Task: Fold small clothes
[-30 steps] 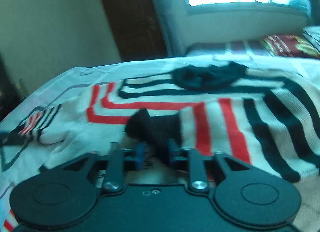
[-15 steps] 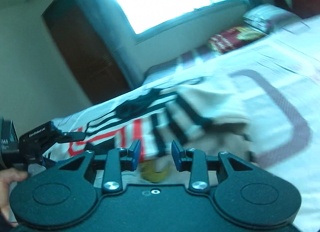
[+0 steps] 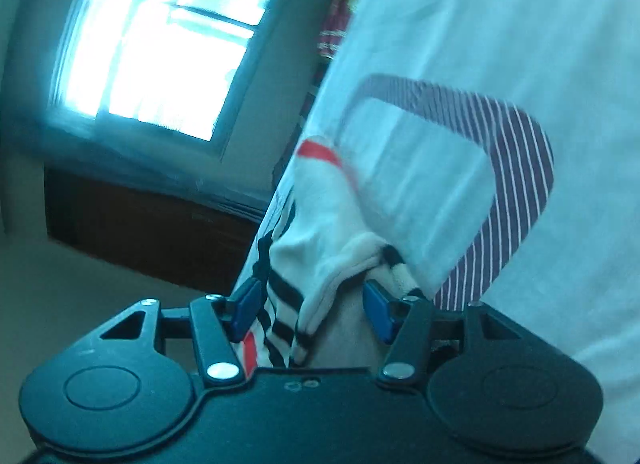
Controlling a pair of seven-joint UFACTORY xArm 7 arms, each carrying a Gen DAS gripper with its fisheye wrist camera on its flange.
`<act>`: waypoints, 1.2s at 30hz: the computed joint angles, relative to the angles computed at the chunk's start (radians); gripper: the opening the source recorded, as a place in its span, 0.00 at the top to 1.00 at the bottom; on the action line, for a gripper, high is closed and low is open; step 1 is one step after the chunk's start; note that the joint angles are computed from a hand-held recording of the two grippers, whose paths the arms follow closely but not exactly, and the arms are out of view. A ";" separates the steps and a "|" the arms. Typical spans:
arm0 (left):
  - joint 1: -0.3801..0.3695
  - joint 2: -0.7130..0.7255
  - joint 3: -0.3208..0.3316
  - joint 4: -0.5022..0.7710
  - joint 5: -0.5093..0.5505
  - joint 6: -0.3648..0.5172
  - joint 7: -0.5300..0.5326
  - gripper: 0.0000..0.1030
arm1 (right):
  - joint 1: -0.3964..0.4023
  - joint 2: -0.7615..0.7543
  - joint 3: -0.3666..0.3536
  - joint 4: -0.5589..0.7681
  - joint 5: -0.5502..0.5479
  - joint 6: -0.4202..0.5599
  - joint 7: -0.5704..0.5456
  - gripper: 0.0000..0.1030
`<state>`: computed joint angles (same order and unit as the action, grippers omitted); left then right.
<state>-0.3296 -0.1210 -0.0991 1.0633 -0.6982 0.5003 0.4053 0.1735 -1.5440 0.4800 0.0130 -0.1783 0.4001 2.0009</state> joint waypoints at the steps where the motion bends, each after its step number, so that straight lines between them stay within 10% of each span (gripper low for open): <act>1: 0.003 0.008 0.001 0.003 0.009 0.005 -0.005 0.94 | -0.012 0.003 0.007 -0.007 0.004 -0.015 0.017 0.49; 4: 0.000 0.010 -0.008 -0.019 0.014 -0.018 -0.005 0.94 | -0.048 0.022 -0.003 -0.006 -0.002 -0.035 0.022 0.54; 6: 0.001 -0.022 0.002 -0.062 -0.004 -0.026 0.019 0.94 | -0.059 0.074 -0.030 0.030 -0.017 0.001 -0.036 0.91; 19: -0.018 -0.067 -0.006 -0.127 0.213 -0.111 -0.097 0.93 | 0.008 0.114 -0.041 0.109 -0.041 0.205 -0.207 0.85; 22: 0.036 -0.127 -0.043 -0.188 0.366 -0.178 -0.214 0.32 | 0.058 0.047 -0.042 0.153 -0.070 0.342 -0.327 0.72; 24: -0.014 -0.171 0.011 -0.234 0.343 -0.261 -0.177 0.27 | 0.054 0.030 -0.067 0.182 -0.115 0.380 -0.453 0.71; 28: -0.115 -0.122 0.078 -0.161 0.268 -0.248 -0.057 0.43 | -0.085 0.122 -0.195 0.189 -0.196 0.199 -0.648 0.70; 36: 0.025 -0.011 -0.064 -0.098 0.657 -0.220 -0.314 0.55 | -0.229 0.564 -0.475 0.203 -0.172 -0.307 -0.892 0.49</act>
